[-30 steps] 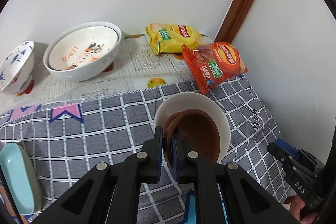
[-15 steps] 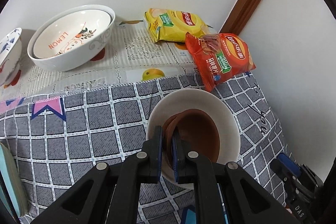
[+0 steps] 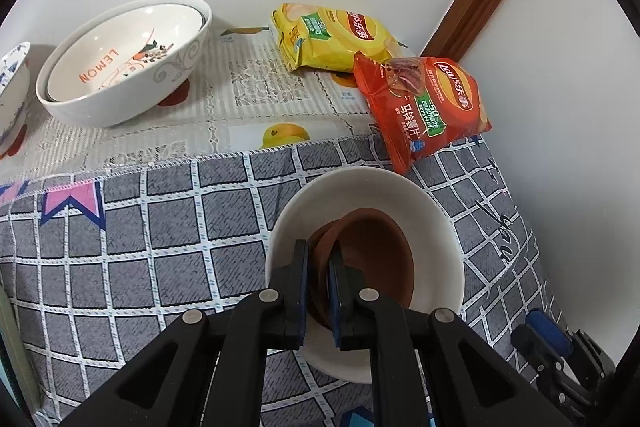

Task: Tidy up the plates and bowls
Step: 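Lower the held brown bowl into the white bowl with the left gripper and release, then grip the white bowl rim with both grippers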

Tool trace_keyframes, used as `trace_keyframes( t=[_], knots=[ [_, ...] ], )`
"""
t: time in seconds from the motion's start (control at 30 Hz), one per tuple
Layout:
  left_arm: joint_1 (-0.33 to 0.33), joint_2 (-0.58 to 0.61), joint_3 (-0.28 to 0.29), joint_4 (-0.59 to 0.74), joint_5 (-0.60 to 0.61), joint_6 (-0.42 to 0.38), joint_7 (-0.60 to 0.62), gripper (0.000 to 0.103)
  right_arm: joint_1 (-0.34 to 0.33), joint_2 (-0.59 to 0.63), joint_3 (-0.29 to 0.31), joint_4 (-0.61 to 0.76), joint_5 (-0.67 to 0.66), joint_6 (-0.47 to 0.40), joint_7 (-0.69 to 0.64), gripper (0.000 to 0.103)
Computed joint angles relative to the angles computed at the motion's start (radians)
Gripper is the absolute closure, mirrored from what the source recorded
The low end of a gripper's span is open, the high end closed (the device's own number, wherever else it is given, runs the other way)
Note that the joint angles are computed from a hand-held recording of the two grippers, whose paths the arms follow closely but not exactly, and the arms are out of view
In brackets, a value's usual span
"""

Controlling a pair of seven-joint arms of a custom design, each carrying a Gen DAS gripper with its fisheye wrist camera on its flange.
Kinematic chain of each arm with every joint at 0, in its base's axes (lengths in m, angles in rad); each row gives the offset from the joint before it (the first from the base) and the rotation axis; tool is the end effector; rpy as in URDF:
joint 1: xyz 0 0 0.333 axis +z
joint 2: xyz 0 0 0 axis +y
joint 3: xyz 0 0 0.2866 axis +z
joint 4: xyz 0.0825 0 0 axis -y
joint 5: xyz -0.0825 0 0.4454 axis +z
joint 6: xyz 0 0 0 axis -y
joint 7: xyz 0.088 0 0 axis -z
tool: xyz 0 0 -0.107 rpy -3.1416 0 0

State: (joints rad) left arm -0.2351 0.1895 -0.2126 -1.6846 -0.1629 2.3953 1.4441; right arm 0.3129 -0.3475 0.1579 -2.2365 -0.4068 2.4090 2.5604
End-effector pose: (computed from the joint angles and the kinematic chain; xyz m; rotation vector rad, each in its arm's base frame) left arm 0.6467 -0.3018 0.4987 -1.8399 2.2886 -0.8194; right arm 0.4974 0.2558 0.5186 -1.5670 2.0815 -0.5726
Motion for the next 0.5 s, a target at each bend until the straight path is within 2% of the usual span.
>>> trace_keyframes(
  t=[0.23,0.5],
  knots=[
    [0.003,0.011,-0.004,0.006,-0.028,0.003,0.012,0.093,0.004,0.013,-0.001,0.013,0.010,-0.006,-0.004,0.073],
    [-0.007,0.005,0.000,0.025,0.015,-0.057,0.029,0.092,0.011,0.039,-0.002,0.038,0.020,0.005,-0.017,0.073]
  ],
)
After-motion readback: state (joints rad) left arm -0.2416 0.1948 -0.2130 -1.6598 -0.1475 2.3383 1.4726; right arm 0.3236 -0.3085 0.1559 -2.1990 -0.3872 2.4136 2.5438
